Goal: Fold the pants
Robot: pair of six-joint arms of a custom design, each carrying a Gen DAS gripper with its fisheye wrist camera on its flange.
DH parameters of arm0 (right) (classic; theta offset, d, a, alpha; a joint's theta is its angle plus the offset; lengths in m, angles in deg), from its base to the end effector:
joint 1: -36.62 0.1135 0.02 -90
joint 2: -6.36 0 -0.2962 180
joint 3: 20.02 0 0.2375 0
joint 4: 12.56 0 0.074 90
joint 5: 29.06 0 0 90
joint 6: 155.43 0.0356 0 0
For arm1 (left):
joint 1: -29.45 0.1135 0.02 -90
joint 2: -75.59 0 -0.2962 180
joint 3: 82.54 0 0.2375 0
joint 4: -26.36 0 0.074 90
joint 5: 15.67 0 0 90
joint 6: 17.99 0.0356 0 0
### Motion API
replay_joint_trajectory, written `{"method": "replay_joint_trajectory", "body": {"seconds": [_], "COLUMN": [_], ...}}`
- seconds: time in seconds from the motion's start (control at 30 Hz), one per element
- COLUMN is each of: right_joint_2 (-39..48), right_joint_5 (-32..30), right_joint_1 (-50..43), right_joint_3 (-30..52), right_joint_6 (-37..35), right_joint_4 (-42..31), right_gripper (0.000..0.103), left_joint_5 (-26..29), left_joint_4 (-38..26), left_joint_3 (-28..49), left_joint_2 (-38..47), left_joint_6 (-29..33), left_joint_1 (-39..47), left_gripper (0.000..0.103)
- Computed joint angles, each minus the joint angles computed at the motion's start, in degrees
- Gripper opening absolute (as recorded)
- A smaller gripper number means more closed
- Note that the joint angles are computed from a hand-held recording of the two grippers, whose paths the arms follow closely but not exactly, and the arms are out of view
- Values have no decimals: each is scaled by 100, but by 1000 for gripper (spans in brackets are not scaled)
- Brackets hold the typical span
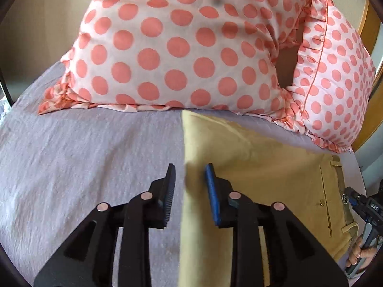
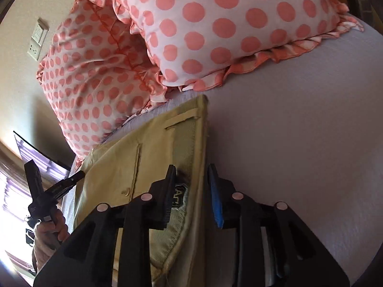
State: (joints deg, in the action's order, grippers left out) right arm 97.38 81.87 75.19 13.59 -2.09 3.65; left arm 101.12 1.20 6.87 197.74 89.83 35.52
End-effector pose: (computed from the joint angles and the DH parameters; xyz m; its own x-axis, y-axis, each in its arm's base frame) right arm 0.1908 0.1359 0.1389 -0.5637 0.6181 -0.5479 0.2932 0.7699 0.5668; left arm 0.4329 0.0299 0.1462 -0.7580 0.1941 -0.6227 0.3947 0.8966 -0.2009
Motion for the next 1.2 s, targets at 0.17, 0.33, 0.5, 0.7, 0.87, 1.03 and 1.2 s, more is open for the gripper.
{"method": "replay_joint_trajectory", "body": {"seconds": [0.17,0.33,0.5,0.7,0.87,1.03,1.2], "right_joint_2": [-303,215,16,988,2602,3524,3563], "right_joint_5": [445,225,780,2872,2998,2907,2868], "right_joint_1": [1176,1310,1688,3809,4341,4333,4383], "right_joint_3": [-522,109,425,2659,4391,5553,5351], "right_joint_6": [-38,314,1313,3079,3834,4157,4511], "right_joint_4": [1310,734,-600,-5025,-7006,-8314,-7964], "right_gripper": [79,96,96,102,102,102,102], "left_joint_5": [1434,1616,695,506,590,660,992], "left_joint_4": [-464,-1512,-145,1566,2960,3771,3857], "left_joint_3": [-814,-1144,-1997,-3969,-5370,-6003,-5992], "left_joint_2": [-772,-825,-909,-2086,-2421,-2345,-2089], "left_joint_6": [943,1757,1263,1845,2501,2752,2775], "left_joint_1": [771,569,163,831,1687,2062,2351], "left_gripper": [56,78,81,97,100,101,101]}}
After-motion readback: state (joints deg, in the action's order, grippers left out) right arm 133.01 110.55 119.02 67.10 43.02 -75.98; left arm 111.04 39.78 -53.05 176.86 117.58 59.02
